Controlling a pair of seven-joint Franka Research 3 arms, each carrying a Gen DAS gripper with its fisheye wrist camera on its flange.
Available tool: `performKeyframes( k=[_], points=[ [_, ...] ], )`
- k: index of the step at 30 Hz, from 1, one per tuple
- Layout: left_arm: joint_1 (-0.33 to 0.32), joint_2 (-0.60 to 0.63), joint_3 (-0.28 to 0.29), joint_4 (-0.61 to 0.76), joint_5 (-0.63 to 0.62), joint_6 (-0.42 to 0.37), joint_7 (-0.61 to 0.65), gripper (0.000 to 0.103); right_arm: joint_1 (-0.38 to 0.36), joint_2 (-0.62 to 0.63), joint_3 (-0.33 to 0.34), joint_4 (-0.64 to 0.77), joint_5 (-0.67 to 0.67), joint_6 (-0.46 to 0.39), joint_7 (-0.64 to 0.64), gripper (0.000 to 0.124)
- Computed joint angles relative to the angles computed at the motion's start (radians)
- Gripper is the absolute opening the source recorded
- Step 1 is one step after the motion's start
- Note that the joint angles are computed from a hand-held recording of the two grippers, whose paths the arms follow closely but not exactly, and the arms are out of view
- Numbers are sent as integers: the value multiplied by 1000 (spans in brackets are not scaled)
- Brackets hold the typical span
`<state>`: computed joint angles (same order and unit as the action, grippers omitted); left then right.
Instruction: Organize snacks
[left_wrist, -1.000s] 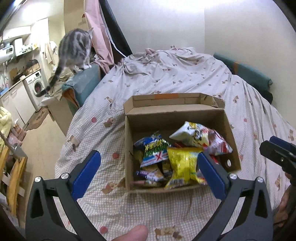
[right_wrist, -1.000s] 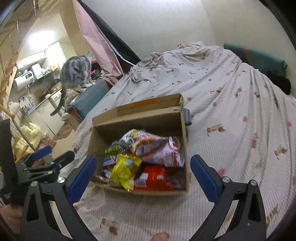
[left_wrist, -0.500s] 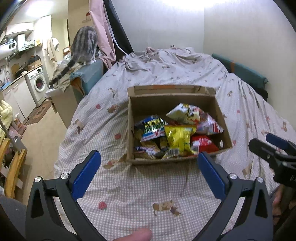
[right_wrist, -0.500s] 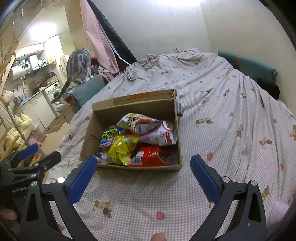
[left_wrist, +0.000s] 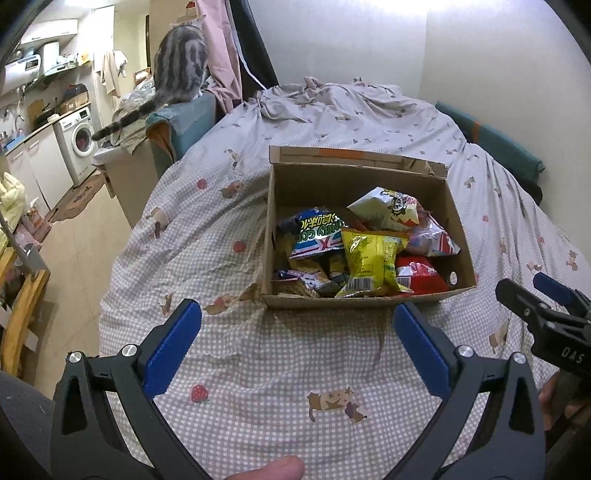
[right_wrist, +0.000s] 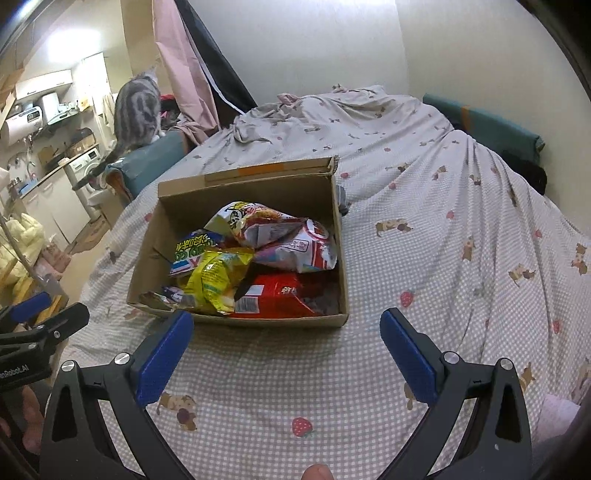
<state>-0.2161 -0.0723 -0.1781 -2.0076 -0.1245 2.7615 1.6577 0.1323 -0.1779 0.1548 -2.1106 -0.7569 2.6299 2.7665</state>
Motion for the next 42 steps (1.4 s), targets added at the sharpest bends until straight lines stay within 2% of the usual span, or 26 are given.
performKeyframes(
  k=[25,42],
  points=[
    [-6,-1,2,8,-34,-4,34,103,12,10,-6,8,-11,-18,-11,103],
    [3,-2,1,5,-22,-2,11,103,18,18,-11,19,-19,-12,-9,103]
  ],
)
